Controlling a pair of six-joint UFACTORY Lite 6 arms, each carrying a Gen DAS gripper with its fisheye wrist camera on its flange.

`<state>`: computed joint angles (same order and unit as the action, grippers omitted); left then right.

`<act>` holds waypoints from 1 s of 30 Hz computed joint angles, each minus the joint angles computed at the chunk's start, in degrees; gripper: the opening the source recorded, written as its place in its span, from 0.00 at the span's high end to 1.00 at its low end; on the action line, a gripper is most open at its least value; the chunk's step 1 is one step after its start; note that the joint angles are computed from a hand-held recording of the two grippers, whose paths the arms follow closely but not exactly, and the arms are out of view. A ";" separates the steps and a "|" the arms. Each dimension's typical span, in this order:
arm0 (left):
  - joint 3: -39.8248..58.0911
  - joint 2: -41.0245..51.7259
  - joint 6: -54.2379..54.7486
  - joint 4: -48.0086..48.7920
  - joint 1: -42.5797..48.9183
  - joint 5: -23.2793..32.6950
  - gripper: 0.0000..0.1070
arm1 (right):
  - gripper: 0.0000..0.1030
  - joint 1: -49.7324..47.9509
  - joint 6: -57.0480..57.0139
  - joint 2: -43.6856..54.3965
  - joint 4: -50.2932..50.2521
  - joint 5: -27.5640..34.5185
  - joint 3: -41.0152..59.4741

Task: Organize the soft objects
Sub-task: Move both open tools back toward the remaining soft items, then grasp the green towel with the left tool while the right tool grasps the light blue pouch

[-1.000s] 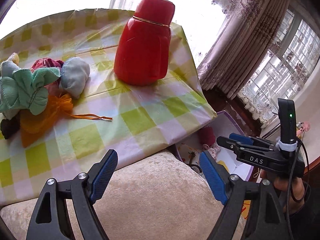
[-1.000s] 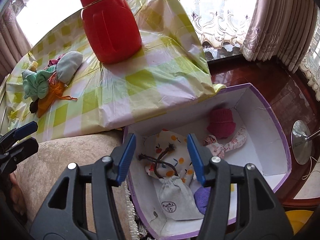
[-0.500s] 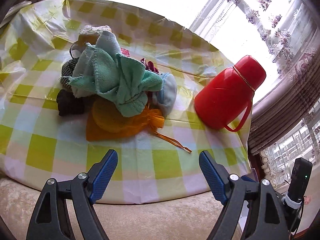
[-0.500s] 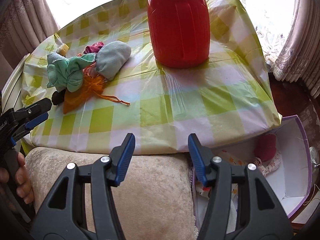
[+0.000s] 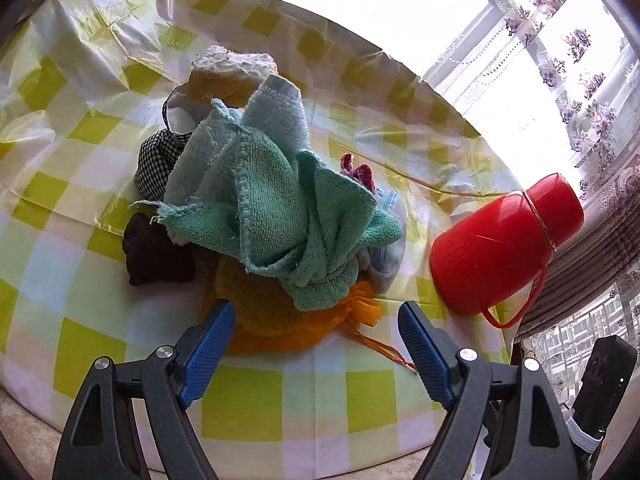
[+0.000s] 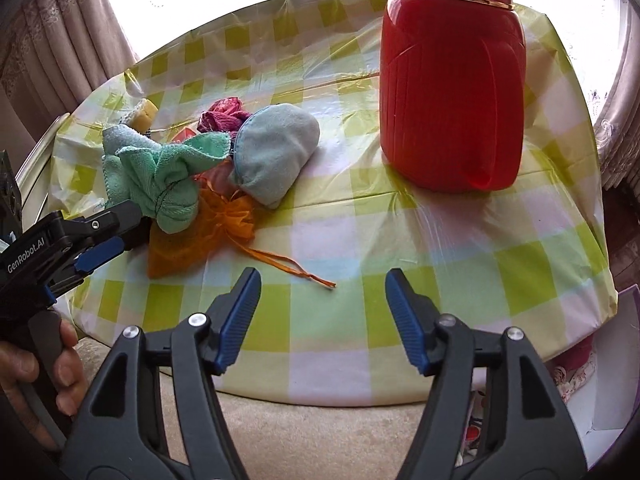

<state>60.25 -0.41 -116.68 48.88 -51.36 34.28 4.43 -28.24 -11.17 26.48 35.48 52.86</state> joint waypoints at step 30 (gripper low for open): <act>-6.80 -1.97 -15.35 17.50 2.37 -4.42 0.51 | 0.29 9.94 8.49 37.55 8.61 -4.23 34.23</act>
